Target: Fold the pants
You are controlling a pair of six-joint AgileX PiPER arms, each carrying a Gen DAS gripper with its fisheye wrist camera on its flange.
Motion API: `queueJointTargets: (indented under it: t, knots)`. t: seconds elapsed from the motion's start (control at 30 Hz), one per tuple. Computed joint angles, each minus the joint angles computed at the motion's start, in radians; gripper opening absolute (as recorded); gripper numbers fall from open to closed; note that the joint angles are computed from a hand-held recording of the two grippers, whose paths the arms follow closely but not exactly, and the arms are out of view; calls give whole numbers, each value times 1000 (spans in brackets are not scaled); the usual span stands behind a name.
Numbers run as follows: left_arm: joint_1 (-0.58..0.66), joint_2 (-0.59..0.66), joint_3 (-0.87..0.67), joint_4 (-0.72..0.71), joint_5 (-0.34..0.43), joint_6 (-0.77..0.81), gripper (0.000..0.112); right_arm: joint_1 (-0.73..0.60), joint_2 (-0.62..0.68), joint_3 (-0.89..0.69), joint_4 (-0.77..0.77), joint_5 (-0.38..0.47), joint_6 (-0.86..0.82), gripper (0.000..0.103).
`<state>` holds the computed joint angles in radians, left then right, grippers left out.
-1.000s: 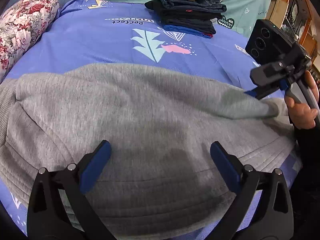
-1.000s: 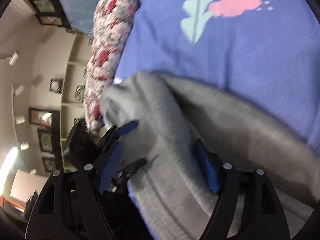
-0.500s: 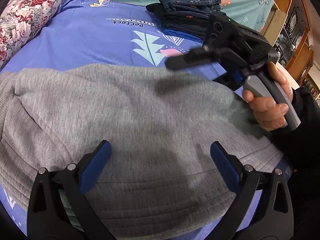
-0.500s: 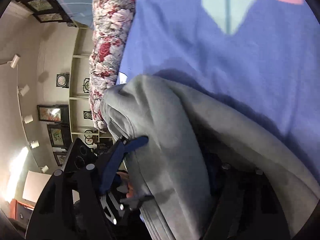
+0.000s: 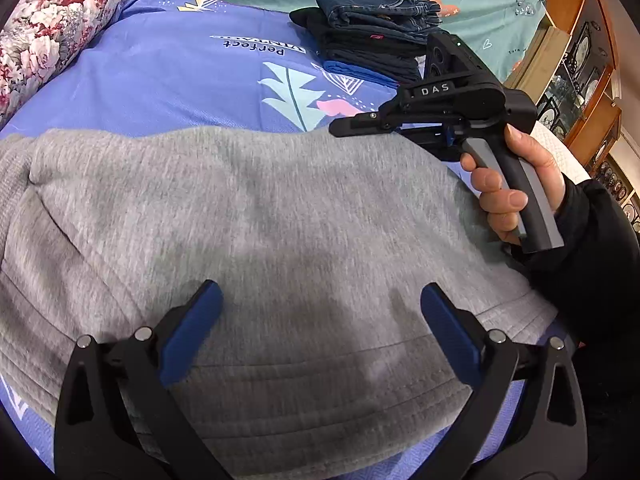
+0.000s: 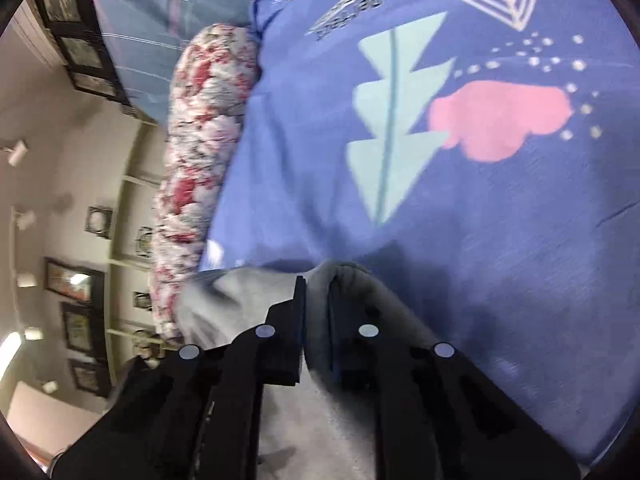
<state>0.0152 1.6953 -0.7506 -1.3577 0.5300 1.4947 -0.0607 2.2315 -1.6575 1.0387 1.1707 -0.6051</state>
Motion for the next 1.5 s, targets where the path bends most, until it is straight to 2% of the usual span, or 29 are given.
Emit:
queueJointTargets:
  t: [0.07, 0.17, 0.27, 0.33, 0.4, 0.43, 0.47, 0.57, 0.6, 0.63, 0.67, 0.7, 0.73, 0.8, 0.83, 0.9, 0.97, 1.03, 1.07, 1.13, 1.17, 1.23, 1.33, 1.4, 1.5]
  knots:
    - [-2, 2, -3, 3, 0, -4, 101, 17, -37, 10, -75, -54, -27, 9]
    - [0, 0, 1, 3, 0, -1, 101, -6, -123, 39, -151, -175, -16, 16]
    - [-2, 0, -2, 8, -2, -6, 101, -95, -162, 45, -101, -87, -30, 17]
    - [-5, -14, 3, 25, -10, -27, 101, -125, -234, 127, -71, 10, -99, 18]
    - [1, -34, 6, 78, -12, -73, 101, -124, -322, 256, -97, 39, -146, 23]
    - [2, -42, 9, 103, -24, -90, 101, -118, -360, 320, -123, 18, -147, 25]
    - [3, -47, 13, 131, -36, -107, 101, -112, -398, 397, -160, -38, -137, 27]
    - [6, -61, 29, 169, -54, -100, 101, -83, -435, 568, -237, -268, -100, 27]
    - [3, -63, 29, 184, -59, -114, 101, -108, -426, 607, -197, -313, -159, 9]
    - [0, -72, 30, 196, -63, -133, 101, -136, -434, 639, -162, -332, -194, 0]
    - [1, -80, 28, 211, -61, -160, 101, -179, -454, 668, -119, -320, -223, 0]
    - [7, -82, 22, 220, -47, -182, 101, -215, -491, 700, -83, -316, -254, 5]
    - [25, -85, 17, 208, -12, -182, 101, -262, -559, 746, -49, -327, -307, 10]
    - [54, -92, 13, 173, 45, -161, 101, -449, -726, 855, 12, -294, -454, 43]
    - [61, -97, 9, 154, 70, -150, 101, -549, -799, 891, 11, -278, -477, 49]
    - [49, -105, 3, 127, 83, -133, 101, -749, -916, 926, -59, -254, -452, 52]
    - [21, -107, -7, 96, 81, -118, 101, -949, -948, 913, -133, -199, -433, 52]
    - [-2, -94, -27, 77, 88, -119, 101, -1149, -923, 889, -210, -140, -438, 53]
    - [-14, -85, -39, 78, 85, -131, 101, -1249, -888, 877, -213, -70, -467, 54]
    - [-30, -56, -69, 92, 89, -170, 101, -1349, -828, 863, -261, -19, -449, 57]
    - [-32, -40, -83, 106, 95, -197, 101, -1374, -808, 871, -266, -12, -458, 57]
    - [-58, -23, -99, 173, 44, -295, 101, -1361, -795, 903, -271, -37, -461, 57]
    - [-100, -22, -106, 332, -81, -488, 101, -1255, -837, 983, -260, -158, -455, 57]
    - [-89, -19, -104, 360, -97, -535, 101, -1212, -888, 1017, -250, -249, -463, 57]
    - [-61, -8, -94, 336, -97, -533, 101, -1229, -906, 1010, -208, -266, -536, 50]
